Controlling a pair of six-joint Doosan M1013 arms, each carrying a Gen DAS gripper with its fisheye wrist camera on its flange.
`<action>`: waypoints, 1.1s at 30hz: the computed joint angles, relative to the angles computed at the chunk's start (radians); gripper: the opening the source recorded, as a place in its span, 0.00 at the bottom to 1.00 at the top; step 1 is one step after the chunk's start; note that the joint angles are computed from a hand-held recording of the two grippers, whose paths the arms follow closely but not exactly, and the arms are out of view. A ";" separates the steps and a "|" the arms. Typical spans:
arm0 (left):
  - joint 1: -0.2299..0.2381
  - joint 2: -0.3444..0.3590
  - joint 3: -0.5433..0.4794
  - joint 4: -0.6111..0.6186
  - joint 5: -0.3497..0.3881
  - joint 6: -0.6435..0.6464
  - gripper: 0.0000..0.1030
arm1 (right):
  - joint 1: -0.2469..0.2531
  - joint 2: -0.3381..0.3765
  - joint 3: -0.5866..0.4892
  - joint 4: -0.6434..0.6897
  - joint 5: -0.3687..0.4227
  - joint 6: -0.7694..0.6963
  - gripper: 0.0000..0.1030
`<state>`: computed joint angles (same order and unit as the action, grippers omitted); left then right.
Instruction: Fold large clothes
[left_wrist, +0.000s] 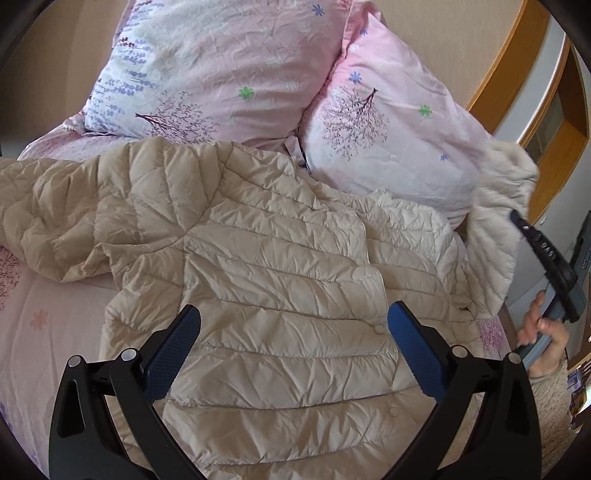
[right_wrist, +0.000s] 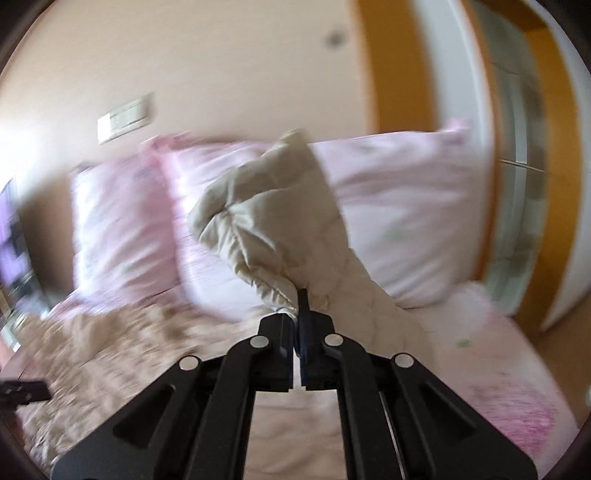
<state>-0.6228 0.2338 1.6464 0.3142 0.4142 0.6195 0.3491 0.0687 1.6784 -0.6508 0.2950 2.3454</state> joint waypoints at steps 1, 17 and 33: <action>0.001 -0.003 0.005 0.004 -0.006 -0.008 0.99 | 0.013 0.012 -0.007 0.085 0.002 -0.090 0.03; 0.026 -0.017 0.034 -0.091 -0.041 0.064 0.99 | 0.137 0.167 -0.126 0.545 0.315 -0.719 0.53; 0.023 -0.016 0.037 -0.047 -0.074 0.032 0.99 | 0.140 0.226 -0.211 0.579 0.320 -0.484 0.10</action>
